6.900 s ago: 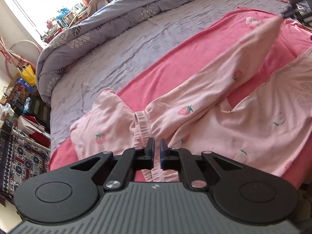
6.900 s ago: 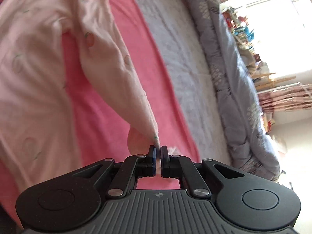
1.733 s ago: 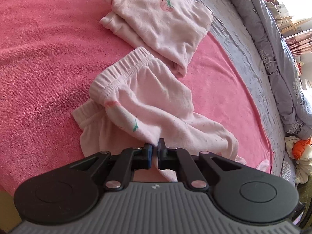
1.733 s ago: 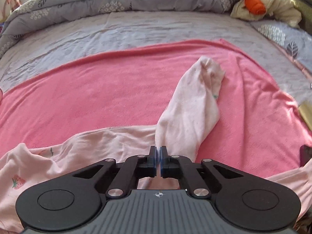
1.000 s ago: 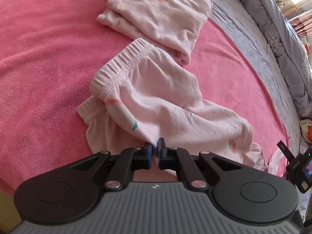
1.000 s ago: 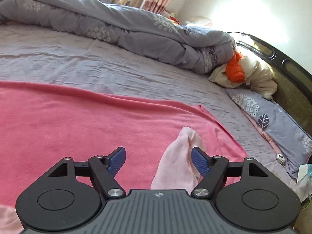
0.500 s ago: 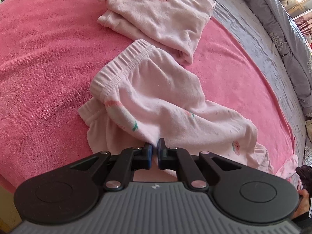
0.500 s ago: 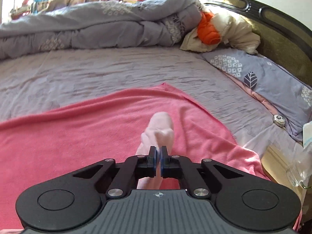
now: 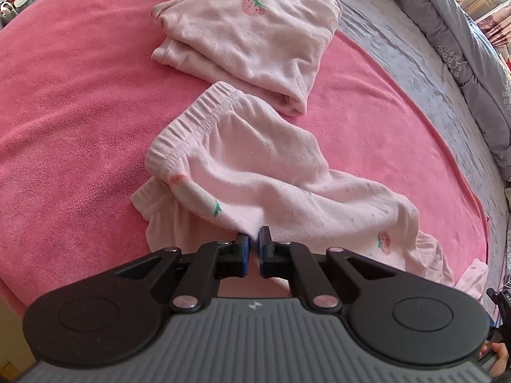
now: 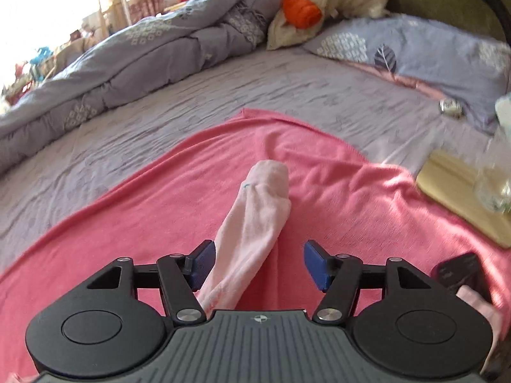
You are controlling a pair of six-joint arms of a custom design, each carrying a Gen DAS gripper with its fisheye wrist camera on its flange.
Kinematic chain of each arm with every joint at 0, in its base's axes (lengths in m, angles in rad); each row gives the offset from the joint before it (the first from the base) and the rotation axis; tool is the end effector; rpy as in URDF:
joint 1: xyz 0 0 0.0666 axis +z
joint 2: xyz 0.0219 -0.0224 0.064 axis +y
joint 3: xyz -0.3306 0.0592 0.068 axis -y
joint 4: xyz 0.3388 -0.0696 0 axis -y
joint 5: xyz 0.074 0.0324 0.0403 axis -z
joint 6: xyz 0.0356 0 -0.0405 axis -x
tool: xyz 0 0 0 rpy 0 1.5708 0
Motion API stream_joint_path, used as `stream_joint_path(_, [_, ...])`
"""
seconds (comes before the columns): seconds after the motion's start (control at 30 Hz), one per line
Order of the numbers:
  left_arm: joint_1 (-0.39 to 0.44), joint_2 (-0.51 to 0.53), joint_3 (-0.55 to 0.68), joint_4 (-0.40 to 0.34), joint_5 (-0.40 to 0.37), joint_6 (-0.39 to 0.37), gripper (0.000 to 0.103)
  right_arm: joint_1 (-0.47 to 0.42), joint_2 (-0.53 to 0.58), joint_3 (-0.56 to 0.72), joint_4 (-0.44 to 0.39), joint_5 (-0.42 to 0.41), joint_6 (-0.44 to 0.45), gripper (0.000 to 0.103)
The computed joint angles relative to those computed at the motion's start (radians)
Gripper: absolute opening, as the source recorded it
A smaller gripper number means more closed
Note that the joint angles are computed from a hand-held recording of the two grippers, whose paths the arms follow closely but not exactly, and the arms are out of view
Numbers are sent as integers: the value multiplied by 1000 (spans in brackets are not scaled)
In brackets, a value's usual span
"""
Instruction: Fold clothes
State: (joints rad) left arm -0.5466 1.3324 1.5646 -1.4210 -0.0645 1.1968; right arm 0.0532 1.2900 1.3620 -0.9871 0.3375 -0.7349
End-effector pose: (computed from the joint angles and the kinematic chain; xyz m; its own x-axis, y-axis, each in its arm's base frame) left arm 0.3258 -0.1960 0.4442 -0.7534 -0.6290 -0.1919 -0.5559 0.7650 -0.3252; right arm 0.3991 0.0090 0.4061 -0.4857 0.6077 -0.6283 0.6431 0.7353 0.2141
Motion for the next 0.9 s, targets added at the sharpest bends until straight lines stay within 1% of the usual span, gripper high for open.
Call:
stream_joint_path(0.07, [-1, 3, -5, 1, 1, -9, 3, -24, 49, 15, 45, -9, -36, 76])
stream_joint_path(0.1, [-1, 2, -9, 2, 2, -9, 3, -36, 90, 39, 50, -18, -42, 77])
stream_joint_path(0.13, [-2, 2, -12, 2, 3, -7, 3, -52, 146, 83, 26, -48, -42, 77])
stream_joint_path(0.2, [-3, 2, -17, 2, 3, -3, 3, -76, 228, 160, -47, -122, -44, 44])
stream_joint_path(0.23, [-4, 2, -17, 1, 2, 1, 3, -86, 265, 198, -84, -158, -45, 18])
stream_joint_path(0.27, [-6, 3, -17, -1, 1, 4, 3, -89, 266, 203, -86, -168, -45, 17])
stream_joint_path(0.3, [-6, 3, -16, -1, -2, 6, 3, -86, 244, 186, -64, -160, -44, 14])
stream_joint_path(0.4, [-3, 0, -7, -3, -10, 6, 4, -78, 141, 138, -17, -105, -22, 13])
stream_joint_path(0.5, [0, -1, 11, -15, -16, -4, 4, -85, 26, 104, -11, -81, 11, 12])
stream_joint_path(0.63, [-3, -8, 43, -50, -30, -14, 4, -125, -115, 78, -68, -115, 42, 12])
stream_joint_path(0.7, [-5, -13, 53, -69, -33, -14, 4, -154, -177, 51, -99, -147, 52, 12])
stream_joint_path(0.77, [-8, -19, 55, -90, -31, -5, 4, -174, -232, 11, -135, -163, 38, 12])
stream_joint_path(0.83, [-15, -21, 50, -117, -32, 0, 4, -183, -287, -49, -170, -153, 46, 12])
stream_joint_path(0.9, [-22, -22, 41, -142, -34, 5, 4, -201, -319, -105, -207, -148, 21, 12])
